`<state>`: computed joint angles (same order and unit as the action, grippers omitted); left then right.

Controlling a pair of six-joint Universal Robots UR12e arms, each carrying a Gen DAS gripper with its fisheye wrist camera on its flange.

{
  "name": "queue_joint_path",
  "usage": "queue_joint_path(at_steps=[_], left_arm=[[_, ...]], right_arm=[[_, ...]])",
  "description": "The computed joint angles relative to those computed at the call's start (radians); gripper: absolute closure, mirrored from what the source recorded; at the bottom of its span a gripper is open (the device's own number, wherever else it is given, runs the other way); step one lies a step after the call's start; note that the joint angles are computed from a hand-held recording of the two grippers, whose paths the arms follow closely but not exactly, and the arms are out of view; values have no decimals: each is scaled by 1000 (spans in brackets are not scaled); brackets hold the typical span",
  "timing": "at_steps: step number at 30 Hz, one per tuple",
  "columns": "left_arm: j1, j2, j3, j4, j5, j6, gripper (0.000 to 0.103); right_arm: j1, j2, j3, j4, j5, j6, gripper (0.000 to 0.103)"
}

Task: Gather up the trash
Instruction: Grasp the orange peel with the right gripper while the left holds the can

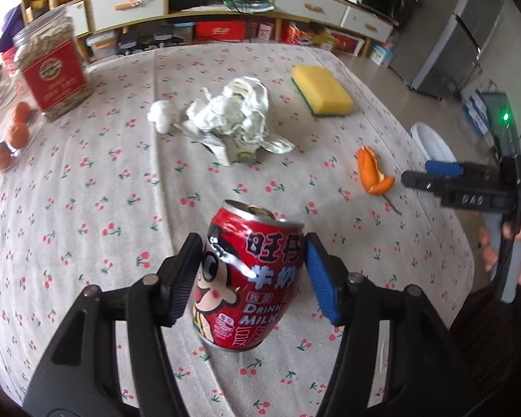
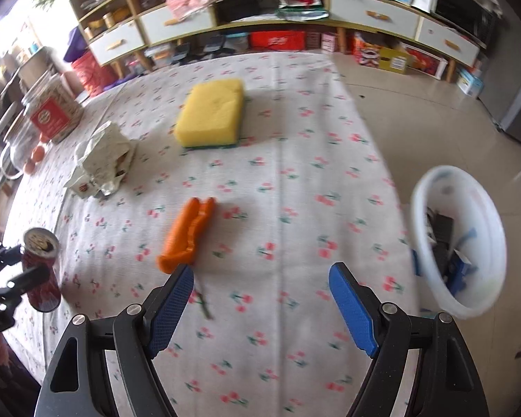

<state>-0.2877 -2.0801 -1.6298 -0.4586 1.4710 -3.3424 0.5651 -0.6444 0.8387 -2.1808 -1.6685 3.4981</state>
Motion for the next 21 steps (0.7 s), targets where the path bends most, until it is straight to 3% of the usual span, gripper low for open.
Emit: queue_joint_path(at_steps=[9, 21], left_arm=[[16, 20, -32, 54, 4, -70, 42], [20, 26, -43, 63, -4, -76, 42]], right_arm=[[18, 81, -127, 67, 24, -50, 21], [28, 134, -219, 121, 39, -76, 22]])
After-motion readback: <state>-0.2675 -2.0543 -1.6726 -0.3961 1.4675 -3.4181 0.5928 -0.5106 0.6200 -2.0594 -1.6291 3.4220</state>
